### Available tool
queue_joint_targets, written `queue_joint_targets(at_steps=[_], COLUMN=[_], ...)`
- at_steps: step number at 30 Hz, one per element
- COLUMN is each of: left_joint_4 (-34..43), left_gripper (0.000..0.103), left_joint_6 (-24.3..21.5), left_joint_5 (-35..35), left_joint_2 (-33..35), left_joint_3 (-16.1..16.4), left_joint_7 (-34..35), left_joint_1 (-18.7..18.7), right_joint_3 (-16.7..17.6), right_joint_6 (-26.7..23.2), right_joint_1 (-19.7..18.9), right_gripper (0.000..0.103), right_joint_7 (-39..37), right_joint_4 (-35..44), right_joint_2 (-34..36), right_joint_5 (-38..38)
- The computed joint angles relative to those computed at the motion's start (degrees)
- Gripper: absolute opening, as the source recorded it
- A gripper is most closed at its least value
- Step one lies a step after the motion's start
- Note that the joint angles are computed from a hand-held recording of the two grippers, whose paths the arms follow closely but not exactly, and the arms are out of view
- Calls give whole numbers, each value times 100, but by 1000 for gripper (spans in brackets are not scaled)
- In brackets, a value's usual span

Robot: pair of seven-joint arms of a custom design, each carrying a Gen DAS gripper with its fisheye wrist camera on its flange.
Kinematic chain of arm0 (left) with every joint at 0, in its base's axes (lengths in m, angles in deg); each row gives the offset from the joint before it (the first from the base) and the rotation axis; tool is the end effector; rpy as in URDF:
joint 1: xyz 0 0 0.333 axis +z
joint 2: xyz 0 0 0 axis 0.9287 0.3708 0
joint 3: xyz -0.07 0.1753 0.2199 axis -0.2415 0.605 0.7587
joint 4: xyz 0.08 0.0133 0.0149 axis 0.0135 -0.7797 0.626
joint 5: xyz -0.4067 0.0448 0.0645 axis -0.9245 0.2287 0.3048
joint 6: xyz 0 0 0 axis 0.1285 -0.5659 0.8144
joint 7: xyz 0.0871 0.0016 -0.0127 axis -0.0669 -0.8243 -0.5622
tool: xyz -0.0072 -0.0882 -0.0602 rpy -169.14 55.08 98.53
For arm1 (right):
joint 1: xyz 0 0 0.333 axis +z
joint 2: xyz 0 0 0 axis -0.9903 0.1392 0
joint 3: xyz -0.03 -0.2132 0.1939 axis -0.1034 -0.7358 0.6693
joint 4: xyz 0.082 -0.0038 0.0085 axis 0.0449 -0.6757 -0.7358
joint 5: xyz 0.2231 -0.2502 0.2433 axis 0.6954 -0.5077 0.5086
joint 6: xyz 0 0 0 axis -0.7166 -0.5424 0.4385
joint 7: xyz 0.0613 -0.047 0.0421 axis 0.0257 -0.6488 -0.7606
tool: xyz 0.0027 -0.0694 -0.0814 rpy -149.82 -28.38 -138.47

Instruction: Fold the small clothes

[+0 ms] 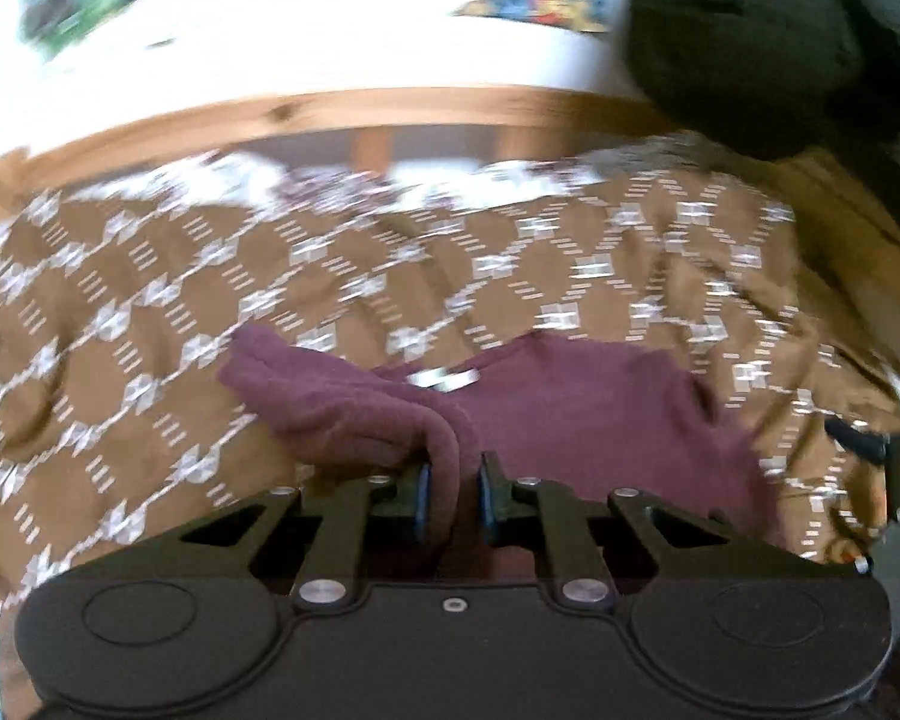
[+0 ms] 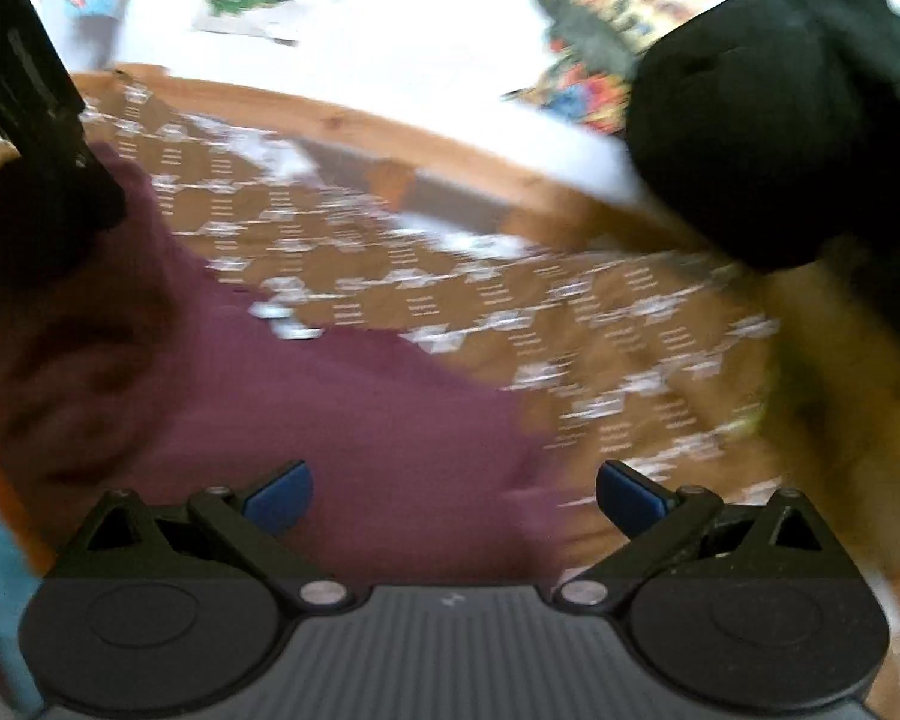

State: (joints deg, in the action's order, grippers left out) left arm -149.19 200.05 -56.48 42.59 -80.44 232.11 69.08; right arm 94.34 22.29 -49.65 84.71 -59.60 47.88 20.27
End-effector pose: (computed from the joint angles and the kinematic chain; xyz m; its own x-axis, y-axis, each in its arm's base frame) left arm 0.6310 -0.0812 0.6069 -0.7171 -0.6940 0.0644 -0.5149 0.4653 -0.7199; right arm 0.4703 0.3721 0.5012 -0.3468 -0.8713 0.3472 -0.5407 -0.1168 -0.8331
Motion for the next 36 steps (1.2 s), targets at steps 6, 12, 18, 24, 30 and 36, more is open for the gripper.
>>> queue_joint_targets(at_steps=[6, 12, 18, 24, 30, 36], left_joint_4=[-285, -659, -604, -1017, -1769, -2261], left_gripper=[16, 20, 60, 88, 101, 100], left_joint_6=[-224, -372, -1020, -1276, -400, 476], left_joint_5=[-31, 0, -522, -1425, -1829, -1210], left_joint_2=[-187, -298, -308, -697, -1140, -1202], left_joint_3=[-191, -189, -36, 191, 306, 272], left_joint_7=[509, 703, 1105, 1900, 2693, 3074], left_joint_1=[-301, -484, -366, -174, -201, -320], right_joint_3=[24, 38, 142, 140, 196, 25], right_joint_6=[-1070, -1135, -998, -858, -332, 2169], right_joint_1=[-86, -282, -422, -487, -625, -1034], right_gripper=[103, 103, 103, 103, 103, 103], right_joint_7=[-259, 39, 174, 347, 1456, 3618], right_joint_4=[-270, -654, -739, -820, -1279, -2123], right_joint_2=[-296, -693, -804, -885, -1364, -2181], right_joint_5=[288, 804, 907, 875, 605, 20])
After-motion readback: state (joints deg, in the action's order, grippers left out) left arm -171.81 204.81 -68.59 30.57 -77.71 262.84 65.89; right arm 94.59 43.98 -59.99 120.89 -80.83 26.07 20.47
